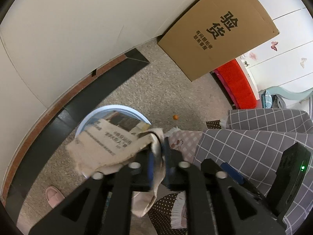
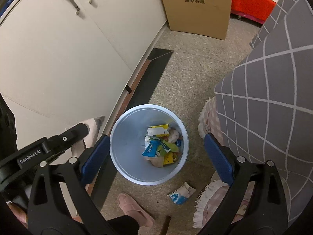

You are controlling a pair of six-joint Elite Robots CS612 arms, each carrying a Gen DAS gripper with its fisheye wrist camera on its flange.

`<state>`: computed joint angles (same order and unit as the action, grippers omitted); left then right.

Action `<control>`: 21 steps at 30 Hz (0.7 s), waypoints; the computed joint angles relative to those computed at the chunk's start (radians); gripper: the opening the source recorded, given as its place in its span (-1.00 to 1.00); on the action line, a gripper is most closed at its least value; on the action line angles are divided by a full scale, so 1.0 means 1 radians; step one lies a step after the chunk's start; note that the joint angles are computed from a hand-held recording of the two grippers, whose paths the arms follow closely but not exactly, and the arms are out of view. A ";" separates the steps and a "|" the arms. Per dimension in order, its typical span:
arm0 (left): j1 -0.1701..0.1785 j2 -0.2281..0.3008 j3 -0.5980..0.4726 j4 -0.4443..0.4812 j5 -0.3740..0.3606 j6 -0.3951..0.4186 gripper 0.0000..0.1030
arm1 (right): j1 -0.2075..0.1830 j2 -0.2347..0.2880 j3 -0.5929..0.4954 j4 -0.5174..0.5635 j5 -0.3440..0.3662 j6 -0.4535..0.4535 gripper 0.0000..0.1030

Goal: Collect trash
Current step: 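Carry the newspaper and yellow box over the bin and open both tools, then lower both tools toward the white-blue carton lying on the floor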

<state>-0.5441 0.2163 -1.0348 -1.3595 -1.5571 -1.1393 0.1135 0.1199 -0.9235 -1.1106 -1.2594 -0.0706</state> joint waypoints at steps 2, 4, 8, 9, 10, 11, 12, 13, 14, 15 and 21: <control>-0.002 -0.003 0.002 0.022 0.009 -0.007 0.04 | 0.000 0.000 -0.002 0.003 -0.005 -0.003 0.83; -0.005 0.003 -0.011 0.038 0.017 -0.019 0.12 | -0.001 0.001 -0.005 0.014 -0.005 -0.007 0.83; -0.012 0.031 -0.066 0.082 0.027 -0.070 0.33 | -0.003 0.006 -0.019 0.051 0.001 -0.015 0.83; -0.014 0.040 -0.084 0.099 0.031 -0.087 0.33 | -0.005 0.010 -0.027 0.067 0.007 -0.014 0.83; -0.017 0.051 -0.102 0.116 0.033 -0.107 0.33 | -0.006 0.013 -0.035 0.080 0.011 -0.011 0.83; -0.021 0.061 -0.120 0.134 0.034 -0.127 0.33 | -0.006 0.016 -0.041 0.092 0.016 -0.008 0.83; -0.029 0.077 -0.148 0.160 0.041 -0.160 0.33 | -0.007 0.021 -0.049 0.107 0.021 -0.005 0.83; -0.034 0.088 -0.166 0.174 0.047 -0.180 0.33 | -0.007 0.026 -0.058 0.121 0.025 -0.001 0.83; -0.043 0.104 -0.192 0.199 0.058 -0.219 0.33 | -0.008 0.034 -0.072 0.143 0.032 0.003 0.83; -0.051 0.117 -0.213 0.217 0.065 -0.247 0.33 | -0.008 0.040 -0.082 0.161 0.035 0.003 0.83; -0.099 0.182 -0.307 0.291 0.089 -0.299 0.33 | -0.018 0.095 -0.181 0.270 0.042 0.020 0.83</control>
